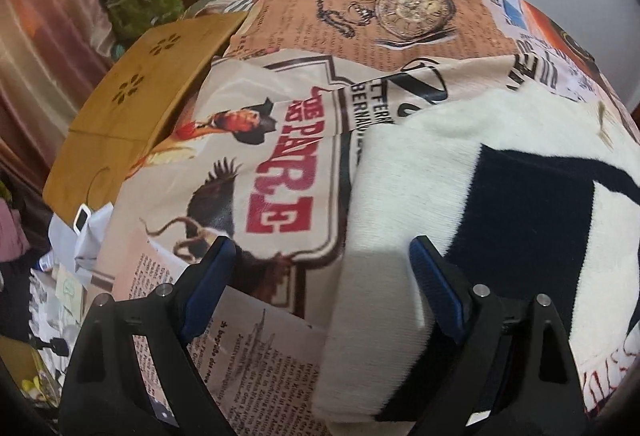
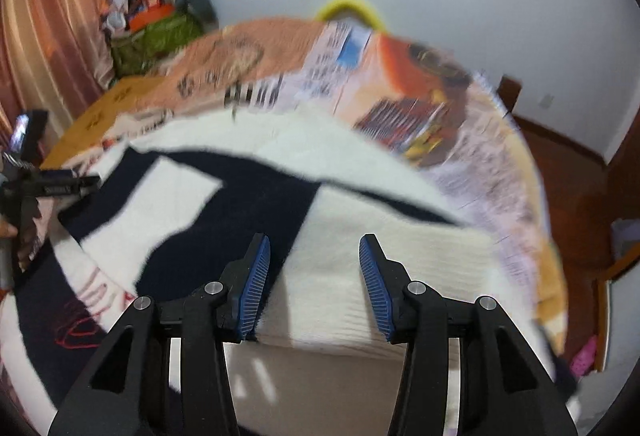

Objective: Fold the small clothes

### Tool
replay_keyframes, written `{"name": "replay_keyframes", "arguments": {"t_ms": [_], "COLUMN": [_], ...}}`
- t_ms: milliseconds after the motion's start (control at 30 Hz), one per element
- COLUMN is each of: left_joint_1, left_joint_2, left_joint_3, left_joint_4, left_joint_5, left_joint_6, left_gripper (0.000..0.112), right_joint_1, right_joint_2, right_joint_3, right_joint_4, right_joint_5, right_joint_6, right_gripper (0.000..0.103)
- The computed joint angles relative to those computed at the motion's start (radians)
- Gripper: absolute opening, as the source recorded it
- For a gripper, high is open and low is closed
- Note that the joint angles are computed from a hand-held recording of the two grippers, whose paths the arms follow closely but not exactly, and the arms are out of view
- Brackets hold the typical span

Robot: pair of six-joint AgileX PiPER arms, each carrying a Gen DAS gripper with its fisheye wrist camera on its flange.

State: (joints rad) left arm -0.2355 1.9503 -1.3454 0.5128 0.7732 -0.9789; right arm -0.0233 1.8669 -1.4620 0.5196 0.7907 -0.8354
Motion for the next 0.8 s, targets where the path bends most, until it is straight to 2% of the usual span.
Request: {"name": "replay_keyframes", "arguments": {"t_ms": [167,333,433,600,700,800], "left_joint_1": [-0.022,-0.017,-0.014,-0.054,-0.115,-0.169], "left_joint_2": [0.015,0.011,-0.009,-0.103,-0.168,-0.242], "left_joint_3": [-0.018,-0.021,-0.017,0.030,0.049,0.056], "left_joint_4": [0.076,0.058,0.008,-0.033,-0.015,-0.042], "left_joint_5": [0.047,0.062,0.070,0.082,0.104,0.095], "left_joint_6": [-0.048,-0.050,-0.008,0.052,0.059,0.058], "left_gripper": [0.090,0.090,0.089,0.088,0.088,0.089], "right_joint_1": [-0.059,-0.097,-0.135,-0.204,-0.302,-0.411], "right_joint_2": [0.034,-0.015,-0.052,-0.143,-0.216,-0.269], "right_joint_3": [-0.003,0.052,0.074,0.128,0.159,0.168], "right_joint_4": [0.064,0.023,0.038,0.059,0.129,0.188], "right_joint_5": [0.005,-0.022,0.013,0.048,0.117,0.183], "right_joint_6": [0.020,0.020,0.015,-0.020,-0.093,-0.149], "right_gripper": [0.038,0.032,0.032,0.038,0.042,0.052]}}
